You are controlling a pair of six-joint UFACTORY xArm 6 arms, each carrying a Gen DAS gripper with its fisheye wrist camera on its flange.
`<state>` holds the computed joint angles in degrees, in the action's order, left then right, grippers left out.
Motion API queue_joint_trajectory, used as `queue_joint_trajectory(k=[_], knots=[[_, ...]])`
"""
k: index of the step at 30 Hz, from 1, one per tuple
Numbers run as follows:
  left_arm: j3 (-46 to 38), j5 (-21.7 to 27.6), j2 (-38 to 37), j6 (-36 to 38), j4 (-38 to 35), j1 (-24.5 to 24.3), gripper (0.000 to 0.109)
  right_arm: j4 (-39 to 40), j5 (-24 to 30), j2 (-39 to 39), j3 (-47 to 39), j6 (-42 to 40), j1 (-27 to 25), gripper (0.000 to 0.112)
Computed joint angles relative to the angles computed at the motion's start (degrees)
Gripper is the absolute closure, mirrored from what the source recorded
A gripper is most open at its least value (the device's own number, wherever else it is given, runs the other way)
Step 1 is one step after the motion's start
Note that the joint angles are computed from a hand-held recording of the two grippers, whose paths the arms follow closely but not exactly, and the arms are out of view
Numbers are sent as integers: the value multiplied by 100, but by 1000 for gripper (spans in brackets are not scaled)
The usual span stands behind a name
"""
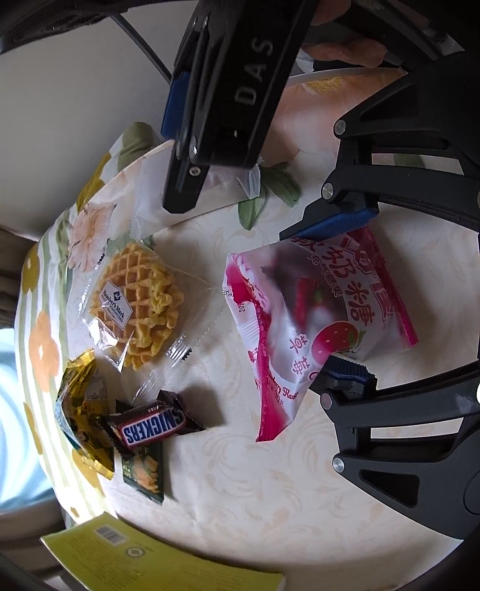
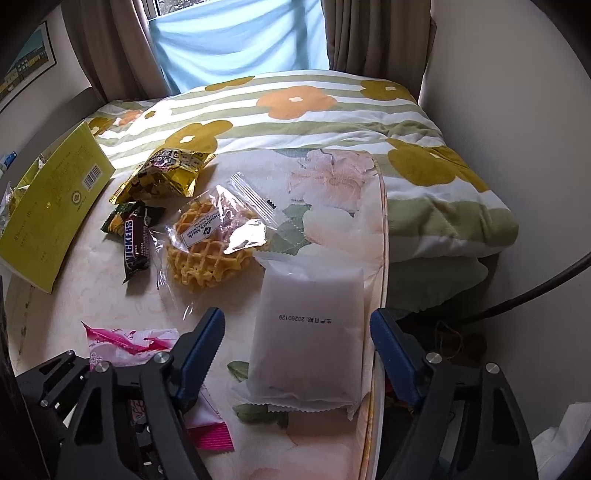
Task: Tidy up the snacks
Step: 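Grasp the pink-white bag with the left tool while the right tool grasps the white packet, then lift and carry both held snacks over the yellow box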
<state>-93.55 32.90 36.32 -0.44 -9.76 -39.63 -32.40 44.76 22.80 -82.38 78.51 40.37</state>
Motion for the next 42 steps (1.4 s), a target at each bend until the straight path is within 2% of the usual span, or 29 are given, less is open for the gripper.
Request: queue_joint_trajectory(k=[6,20,26,35,42], knots=[[-23,100,-44,84,-90,43,61,50,77,169,-158,-140,-15,43],[-49,179,-111,11,-15,101,62,-145,487,484,-483,-323,33,52],[113,73,-289,-79,23,107,62,-156,310,338,-306,-151,27,54],[639,-243,-926,-557,347,202,62,-371,322,33,-349,-94,201,55],[997,-453,-1642,-1162,859,482,62,-656,431,-34,-961,-345,365,55]])
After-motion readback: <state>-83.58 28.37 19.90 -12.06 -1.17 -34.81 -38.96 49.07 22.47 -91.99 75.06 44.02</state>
